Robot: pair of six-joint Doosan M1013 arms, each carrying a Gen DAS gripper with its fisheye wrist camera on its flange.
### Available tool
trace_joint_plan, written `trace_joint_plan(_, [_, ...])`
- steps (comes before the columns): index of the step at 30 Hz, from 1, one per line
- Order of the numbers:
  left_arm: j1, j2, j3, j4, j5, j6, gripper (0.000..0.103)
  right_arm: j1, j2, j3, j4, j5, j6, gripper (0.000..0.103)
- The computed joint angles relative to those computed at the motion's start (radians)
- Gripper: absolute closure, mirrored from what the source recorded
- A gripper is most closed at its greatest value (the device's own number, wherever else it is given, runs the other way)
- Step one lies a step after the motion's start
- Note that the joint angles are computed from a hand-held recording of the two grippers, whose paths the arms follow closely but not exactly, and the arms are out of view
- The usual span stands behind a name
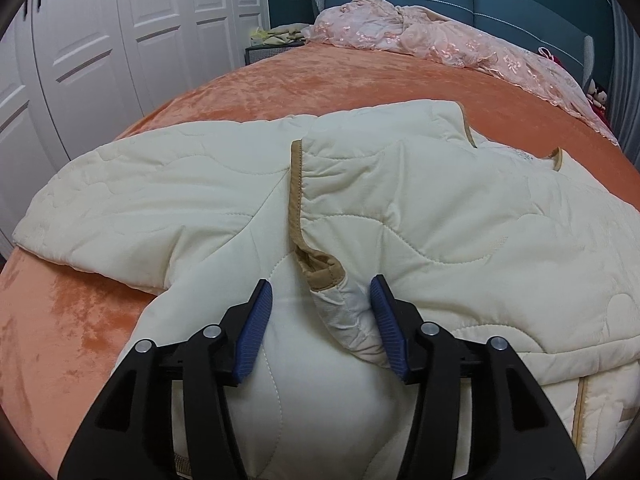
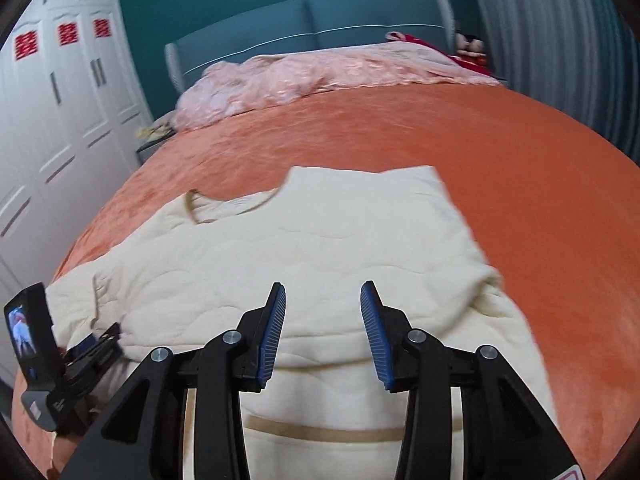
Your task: Fold large clothes
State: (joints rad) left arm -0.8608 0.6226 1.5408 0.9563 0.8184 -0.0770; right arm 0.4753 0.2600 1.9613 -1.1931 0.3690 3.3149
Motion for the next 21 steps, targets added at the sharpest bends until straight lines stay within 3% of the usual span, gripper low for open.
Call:
trace_joint_plan(2, [0.000, 0.000, 0.000, 0.001, -0.001, -0.002, 0.050, 0.012, 0.041, -0.048, 0.076, -0.022, -0.117, 0.063])
trace_joint_plan(6, [0.000, -0.002, 0.003, 0.007, -0.007, -0.009, 0.049, 0.022, 0.125, -0.113, 0.366, -0.037, -0.407, 0.063])
trace_joint_plan(11, [0.006, -0.018, 0.030, 0.037, -0.073, -0.055, 0.040, 0.064, 0.163, -0.127, 0.235, 0.061, -0.314, 0.063])
trace_joint_plan(12, [0.011, -0.029, 0.046, 0.050, -0.112, -0.079, 0.030, 0.068, 0.165, -0.127, 0.217, 0.072, -0.303, 0.063])
trace_joint_plan(13, [0.016, -0.042, 0.065, 0.071, -0.157, -0.115, 0.012, 0.073, 0.167, -0.128, 0.205, 0.083, -0.297, 0.063])
trace_joint_plan(14, [0.017, -0.056, 0.085, 0.107, -0.178, -0.171, 0.006, 0.076, 0.167, -0.127, 0.194, 0.089, -0.290, 0.063])
trace_joint_plan(21, [0.053, -0.210, 0.281, 0.280, -0.275, -0.554, 0.006, 0.073, 0.156, -0.108, 0.147, 0.069, -0.236, 0.063])
